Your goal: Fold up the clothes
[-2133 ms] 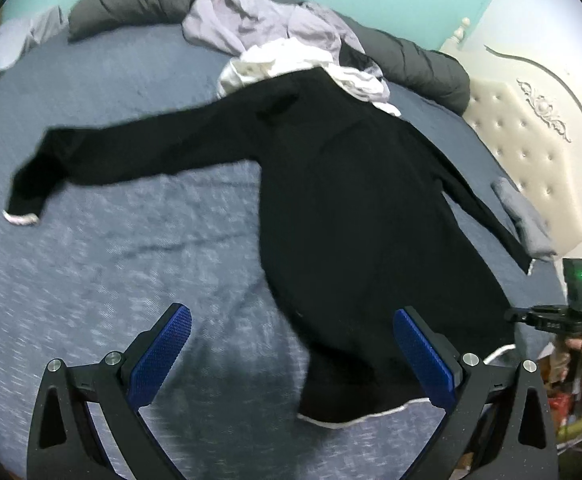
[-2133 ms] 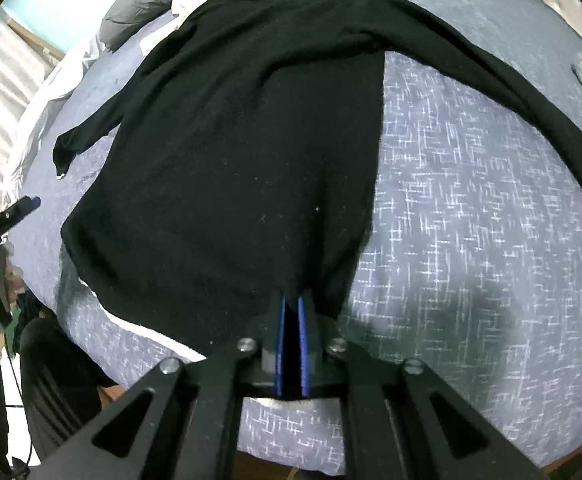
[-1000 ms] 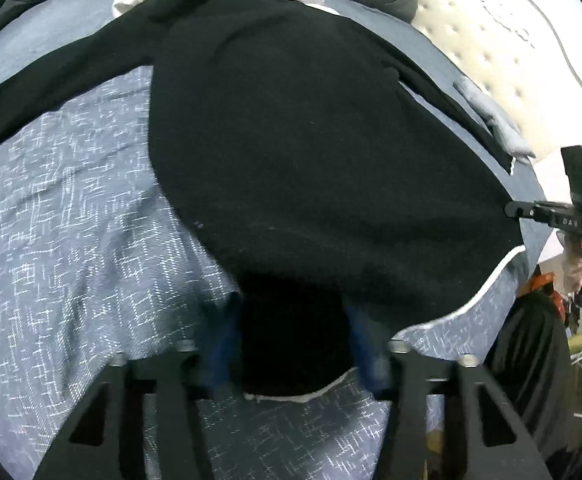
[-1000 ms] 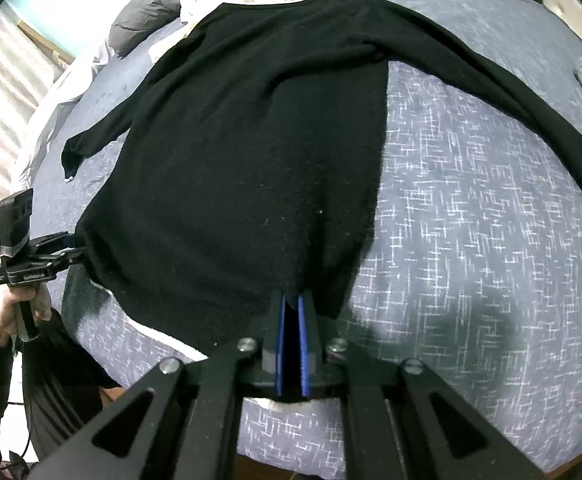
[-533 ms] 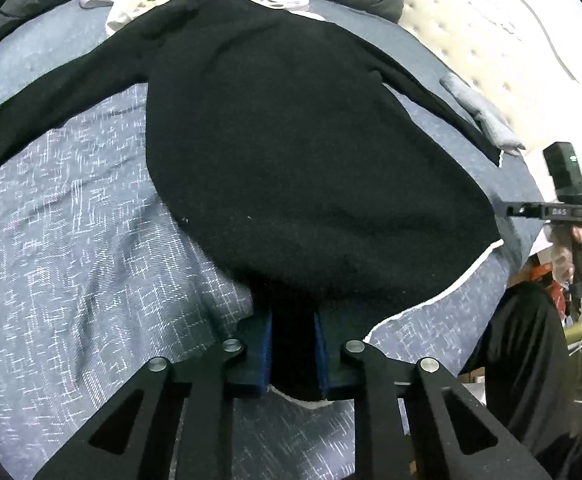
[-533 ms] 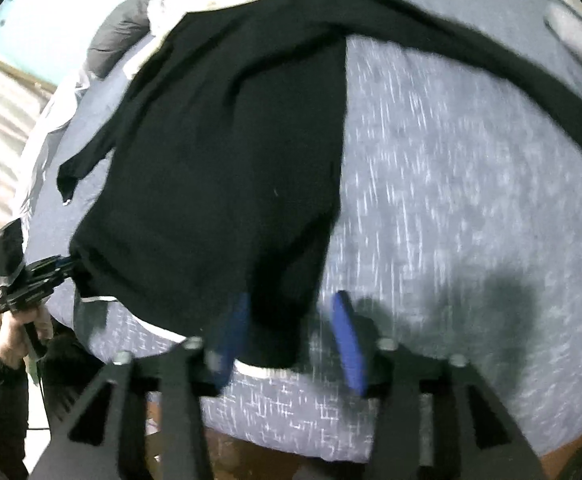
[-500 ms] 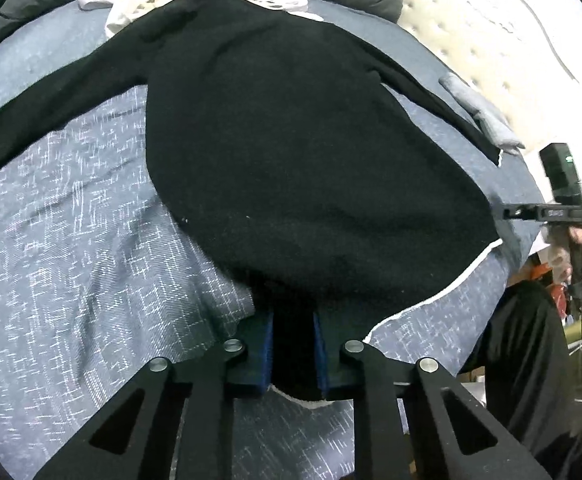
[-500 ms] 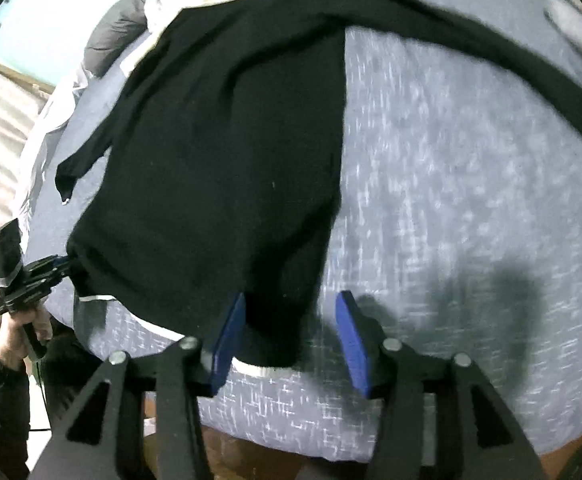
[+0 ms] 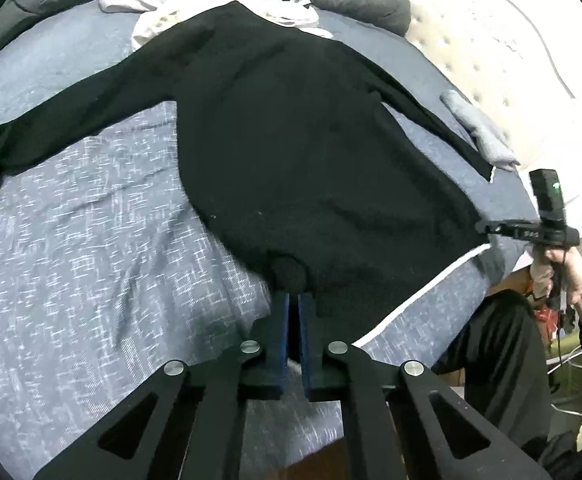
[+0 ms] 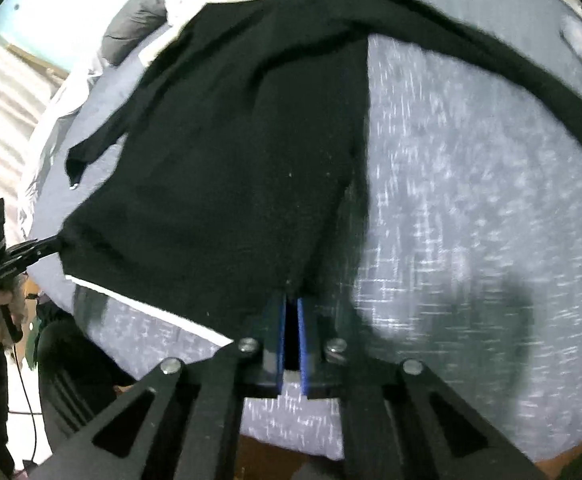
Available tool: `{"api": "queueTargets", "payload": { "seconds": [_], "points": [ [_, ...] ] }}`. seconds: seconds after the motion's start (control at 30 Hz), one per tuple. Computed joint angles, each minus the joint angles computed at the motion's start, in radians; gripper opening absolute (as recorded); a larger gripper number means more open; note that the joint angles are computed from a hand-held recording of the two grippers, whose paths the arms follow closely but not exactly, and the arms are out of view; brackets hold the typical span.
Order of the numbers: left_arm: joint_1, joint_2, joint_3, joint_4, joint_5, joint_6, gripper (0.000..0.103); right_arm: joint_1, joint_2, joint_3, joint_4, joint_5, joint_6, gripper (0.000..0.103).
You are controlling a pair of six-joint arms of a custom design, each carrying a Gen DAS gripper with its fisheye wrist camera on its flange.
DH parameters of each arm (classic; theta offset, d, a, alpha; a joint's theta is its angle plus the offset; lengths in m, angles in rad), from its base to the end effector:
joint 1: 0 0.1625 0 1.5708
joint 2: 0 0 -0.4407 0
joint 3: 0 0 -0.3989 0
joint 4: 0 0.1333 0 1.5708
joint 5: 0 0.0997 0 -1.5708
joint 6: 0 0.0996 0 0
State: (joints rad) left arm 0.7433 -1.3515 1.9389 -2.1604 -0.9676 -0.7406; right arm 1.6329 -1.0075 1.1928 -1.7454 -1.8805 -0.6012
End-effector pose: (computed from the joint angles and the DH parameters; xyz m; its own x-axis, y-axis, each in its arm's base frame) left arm -0.2601 -0.4969 0.2898 -0.9088 -0.0097 -0.4172 0.1667 0.9080 -0.3844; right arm 0.1478 -0.7183 0.3657 -0.7486 -0.6159 0.2453 -0.5887 0.7877 0.1812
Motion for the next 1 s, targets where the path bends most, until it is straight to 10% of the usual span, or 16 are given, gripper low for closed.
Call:
{"api": "queueTargets", "payload": {
  "seconds": [0.33, 0.47, 0.8, 0.9, 1.0],
  "points": [
    [0.032, 0.036, -0.003, 0.027, -0.044, -0.026, 0.004, -0.012, -0.017, 0.029, -0.011, -0.041, -0.034, 0.004],
    [0.050, 0.062, 0.007, 0.009, -0.032, -0.028, 0.057, -0.015, -0.010, 0.019, -0.003, -0.040, -0.021, 0.004],
    [0.096, 0.121, 0.013, -0.094, -0.057, 0.106, 0.056, -0.013, 0.005, 0.006, 0.001, -0.042, -0.034, 0.004],
    [0.099, 0.118, 0.014, -0.100, -0.063, 0.114, 0.021, -0.013, 0.005, 0.009, -0.001, -0.040, -0.035, 0.004],
    [0.089, 0.101, 0.015, -0.088, -0.064, 0.116, 0.009, -0.014, 0.000, 0.003, -0.006, -0.022, -0.044, 0.004]
  ]
}}
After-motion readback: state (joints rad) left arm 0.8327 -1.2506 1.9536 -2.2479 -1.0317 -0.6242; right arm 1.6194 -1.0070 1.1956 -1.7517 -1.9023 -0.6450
